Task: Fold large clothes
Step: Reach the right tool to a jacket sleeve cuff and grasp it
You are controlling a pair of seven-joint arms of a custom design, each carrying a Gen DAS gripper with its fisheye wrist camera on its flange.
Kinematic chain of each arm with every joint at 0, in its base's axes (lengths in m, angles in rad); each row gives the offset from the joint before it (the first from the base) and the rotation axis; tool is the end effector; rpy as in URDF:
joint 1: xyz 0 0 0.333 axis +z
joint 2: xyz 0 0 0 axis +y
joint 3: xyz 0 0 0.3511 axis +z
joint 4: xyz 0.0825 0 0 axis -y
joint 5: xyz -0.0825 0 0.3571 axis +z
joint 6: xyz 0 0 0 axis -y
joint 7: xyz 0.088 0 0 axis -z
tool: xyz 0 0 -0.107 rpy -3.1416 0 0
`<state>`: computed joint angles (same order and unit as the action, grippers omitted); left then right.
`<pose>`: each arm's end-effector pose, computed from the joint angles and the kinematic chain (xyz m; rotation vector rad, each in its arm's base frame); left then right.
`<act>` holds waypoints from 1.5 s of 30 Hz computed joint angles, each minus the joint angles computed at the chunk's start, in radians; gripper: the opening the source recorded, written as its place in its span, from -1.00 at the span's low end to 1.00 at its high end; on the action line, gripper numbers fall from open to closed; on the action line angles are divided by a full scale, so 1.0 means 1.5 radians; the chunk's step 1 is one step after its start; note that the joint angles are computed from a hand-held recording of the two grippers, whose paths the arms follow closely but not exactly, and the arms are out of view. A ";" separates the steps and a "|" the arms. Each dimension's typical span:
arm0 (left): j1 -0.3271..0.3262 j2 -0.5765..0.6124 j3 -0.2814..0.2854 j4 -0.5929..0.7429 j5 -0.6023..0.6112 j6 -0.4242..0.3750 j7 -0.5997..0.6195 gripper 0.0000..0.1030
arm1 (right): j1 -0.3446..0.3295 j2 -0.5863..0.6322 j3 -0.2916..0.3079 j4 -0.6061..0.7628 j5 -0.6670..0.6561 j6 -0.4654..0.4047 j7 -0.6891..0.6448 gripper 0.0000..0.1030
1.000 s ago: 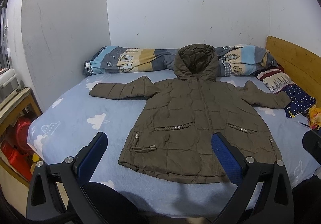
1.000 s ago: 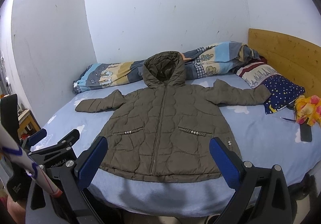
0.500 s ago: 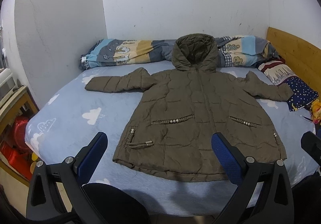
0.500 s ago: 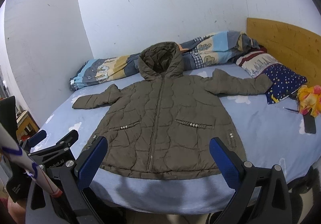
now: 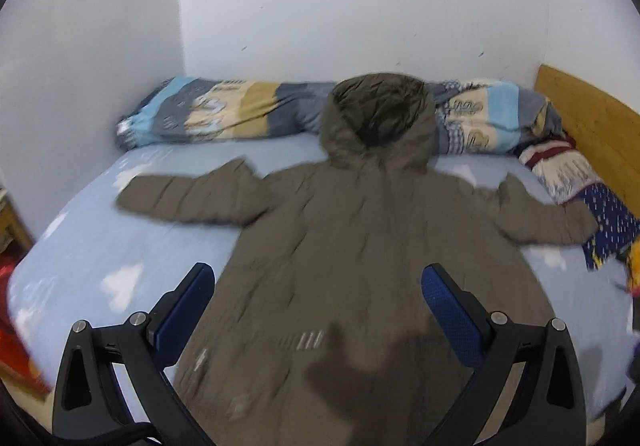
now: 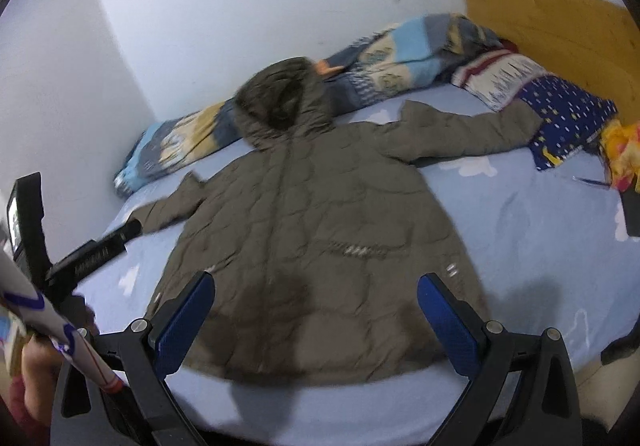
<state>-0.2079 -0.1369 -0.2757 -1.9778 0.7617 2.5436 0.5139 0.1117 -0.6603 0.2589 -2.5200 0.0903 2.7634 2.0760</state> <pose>0.4666 -0.2664 0.6449 -1.7196 1.6001 -0.8082 0.3274 0.1537 0.6320 -1.4712 1.7636 -0.4900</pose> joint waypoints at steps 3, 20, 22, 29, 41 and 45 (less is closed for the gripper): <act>0.010 0.080 0.011 0.032 0.097 0.052 -0.076 1.00 | -0.018 0.037 -0.044 0.022 0.003 0.005 -0.021 1.00; -0.024 0.168 0.064 0.084 0.067 -0.015 0.006 1.00 | -0.144 0.504 -0.284 0.396 0.272 -0.030 -0.206 0.42; -0.028 0.171 0.066 0.086 0.081 -0.019 0.001 1.00 | -0.162 0.556 -0.287 0.448 0.243 -0.036 -0.179 0.40; -0.032 0.180 0.070 0.089 0.086 -0.026 0.000 1.00 | -0.212 0.672 -0.271 0.570 0.229 -0.060 -0.161 0.13; -0.037 0.184 0.072 0.090 0.092 -0.029 -0.001 1.00 | -0.190 0.670 -0.286 0.567 0.157 -0.006 -0.137 -0.67; -0.033 0.177 0.071 0.084 0.083 -0.019 -0.002 1.00 | -0.168 0.616 -0.302 0.540 0.110 0.014 -0.108 -0.68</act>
<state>-0.2581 0.1282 -0.1692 -1.8514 0.8858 2.5149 0.5115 -0.1407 0.2635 -0.1941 -1.7096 0.2554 2.7840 1.9143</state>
